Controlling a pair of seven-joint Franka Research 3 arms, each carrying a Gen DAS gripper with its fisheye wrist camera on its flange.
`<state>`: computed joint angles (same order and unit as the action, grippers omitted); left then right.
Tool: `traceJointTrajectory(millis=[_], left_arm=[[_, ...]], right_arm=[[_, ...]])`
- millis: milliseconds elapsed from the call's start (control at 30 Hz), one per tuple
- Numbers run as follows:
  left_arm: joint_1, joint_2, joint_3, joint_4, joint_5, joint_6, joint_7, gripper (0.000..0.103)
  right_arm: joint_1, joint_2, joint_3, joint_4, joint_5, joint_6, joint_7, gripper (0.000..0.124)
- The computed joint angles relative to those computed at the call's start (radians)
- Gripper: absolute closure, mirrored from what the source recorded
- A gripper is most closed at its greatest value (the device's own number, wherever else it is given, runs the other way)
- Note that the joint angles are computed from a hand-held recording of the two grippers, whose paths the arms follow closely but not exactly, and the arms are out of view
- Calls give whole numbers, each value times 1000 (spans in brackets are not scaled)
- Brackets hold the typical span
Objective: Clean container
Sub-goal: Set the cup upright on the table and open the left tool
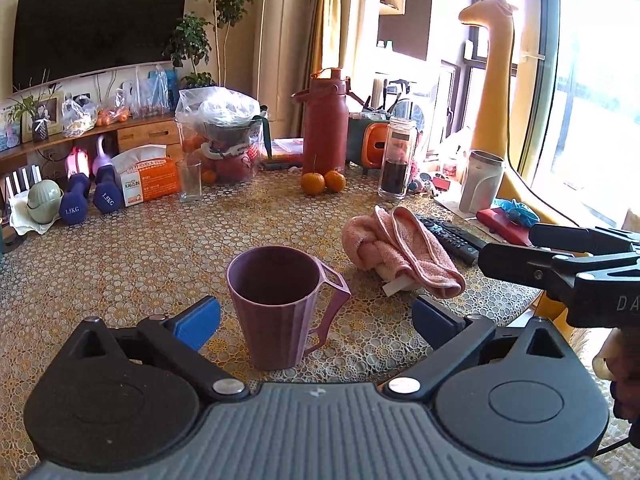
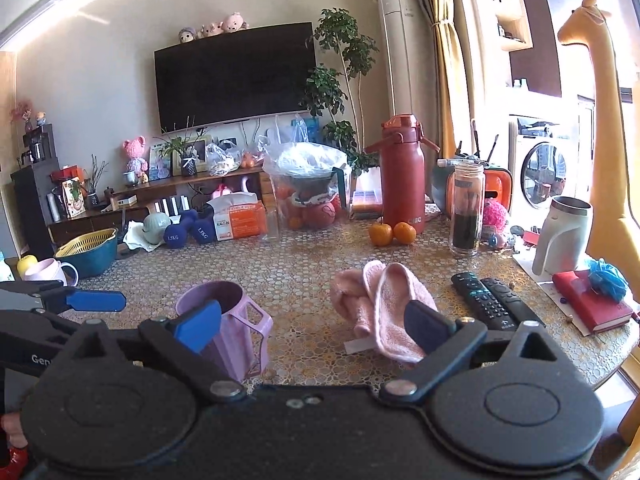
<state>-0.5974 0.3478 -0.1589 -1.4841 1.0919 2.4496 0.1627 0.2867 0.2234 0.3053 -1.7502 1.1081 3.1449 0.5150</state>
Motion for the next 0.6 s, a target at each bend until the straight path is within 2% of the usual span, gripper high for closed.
traceJointTrajectory(millis=[100, 200, 300, 367, 500, 600], left_arm=[[-5, 34, 7, 37, -1, -16, 3, 0], [-15, 55, 16, 66, -8, -38, 31, 0], [-8, 59, 18, 69, -31, -29, 53, 1], [-7, 60, 24, 65, -32, -14, 45, 1], [4, 61, 23, 55, -66, 10, 53, 0], [-4, 56, 27, 48, -64, 3, 46, 0]], right_arm=[[-27, 27, 41, 24, 87, 28, -88, 25], [-36, 65, 72, 51, 129, 94, -139, 25], [3, 81, 23, 49, 37, 102, -9, 25], [9, 90, 12, 49, -9, 108, 46, 25], [68, 88, -66, 26, -120, 96, 185, 25], [102, 75, -104, -2, -177, 110, 275, 25]])
